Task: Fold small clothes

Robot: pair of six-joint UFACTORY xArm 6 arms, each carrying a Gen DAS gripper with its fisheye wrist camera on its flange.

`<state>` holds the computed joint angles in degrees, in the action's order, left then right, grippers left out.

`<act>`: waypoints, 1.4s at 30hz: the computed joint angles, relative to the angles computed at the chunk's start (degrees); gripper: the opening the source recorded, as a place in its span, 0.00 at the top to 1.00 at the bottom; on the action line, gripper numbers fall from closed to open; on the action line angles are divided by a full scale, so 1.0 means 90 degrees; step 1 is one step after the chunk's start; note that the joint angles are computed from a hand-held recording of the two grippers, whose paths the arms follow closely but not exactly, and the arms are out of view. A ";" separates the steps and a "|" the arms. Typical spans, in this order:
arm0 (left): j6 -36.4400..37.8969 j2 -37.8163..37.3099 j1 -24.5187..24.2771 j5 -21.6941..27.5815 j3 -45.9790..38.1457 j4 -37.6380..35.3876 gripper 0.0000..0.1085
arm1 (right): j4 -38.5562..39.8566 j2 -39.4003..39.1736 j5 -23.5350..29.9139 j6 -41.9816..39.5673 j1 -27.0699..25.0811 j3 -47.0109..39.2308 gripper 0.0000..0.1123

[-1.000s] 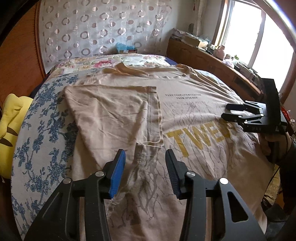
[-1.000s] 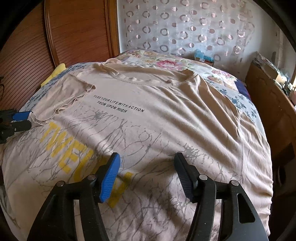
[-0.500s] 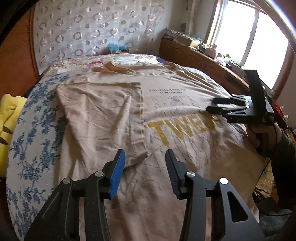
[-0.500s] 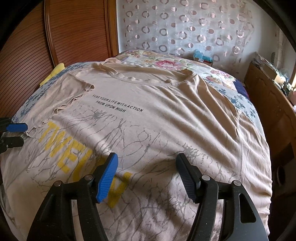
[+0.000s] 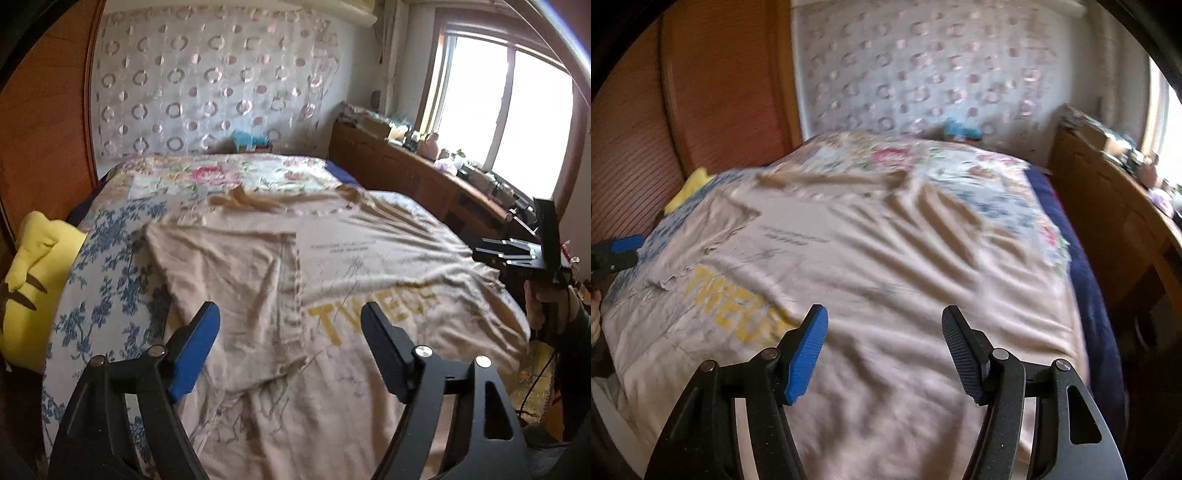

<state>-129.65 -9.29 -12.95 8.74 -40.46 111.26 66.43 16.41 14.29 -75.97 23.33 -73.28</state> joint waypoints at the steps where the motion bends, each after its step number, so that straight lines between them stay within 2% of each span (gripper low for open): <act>1: -0.0009 0.0004 -0.0017 0.0007 -0.0032 0.0023 0.24 | 0.0060 -0.0068 -0.0075 -0.0050 -0.0116 0.0108 0.41; 4: 0.0227 0.0070 -0.0106 0.0048 -0.0161 -0.0081 0.22 | 0.0112 -0.0161 -0.0146 -0.0050 -0.0447 0.0329 0.42; 7: 0.0327 0.0126 -0.0193 0.0123 -0.0293 -0.0113 0.16 | 0.0001 -0.0149 -0.0255 0.0105 -0.0709 0.0477 0.43; 10: 0.0373 0.0287 -0.0253 0.0127 -0.0558 -0.0093 0.16 | -0.0009 -0.0103 -0.0209 0.0177 -0.0942 0.0545 0.44; 15: 0.0955 0.0533 -0.0473 0.0427 -0.0854 -0.0613 0.16 | -0.0337 -0.0067 -0.0153 0.0605 -0.1081 0.0552 0.44; 21: 0.1435 0.0951 -0.0682 0.0394 -0.1289 -0.0867 0.16 | -0.0525 0.0080 0.0046 0.0901 -0.1196 0.0423 0.44; 26: 0.1552 0.1289 -0.0798 0.0228 -0.1668 -0.0932 0.16 | -0.0574 0.0038 0.0328 0.1031 -0.1273 0.0404 0.49; 33: 0.2226 0.1692 -0.0969 0.0184 -0.2022 -0.1488 0.16 | -0.0324 0.0047 0.0626 0.0771 -0.1374 0.0326 0.63; 38: 0.2412 0.1873 -0.1041 0.0194 -0.2139 -0.1703 0.16 | -0.0265 0.0075 0.0384 0.0642 -0.1276 0.0340 0.70; 42: 0.2382 0.1916 -0.1062 0.0229 -0.2103 -0.1728 0.16 | -0.0271 0.0083 -0.0078 0.0428 -0.1166 0.0386 0.92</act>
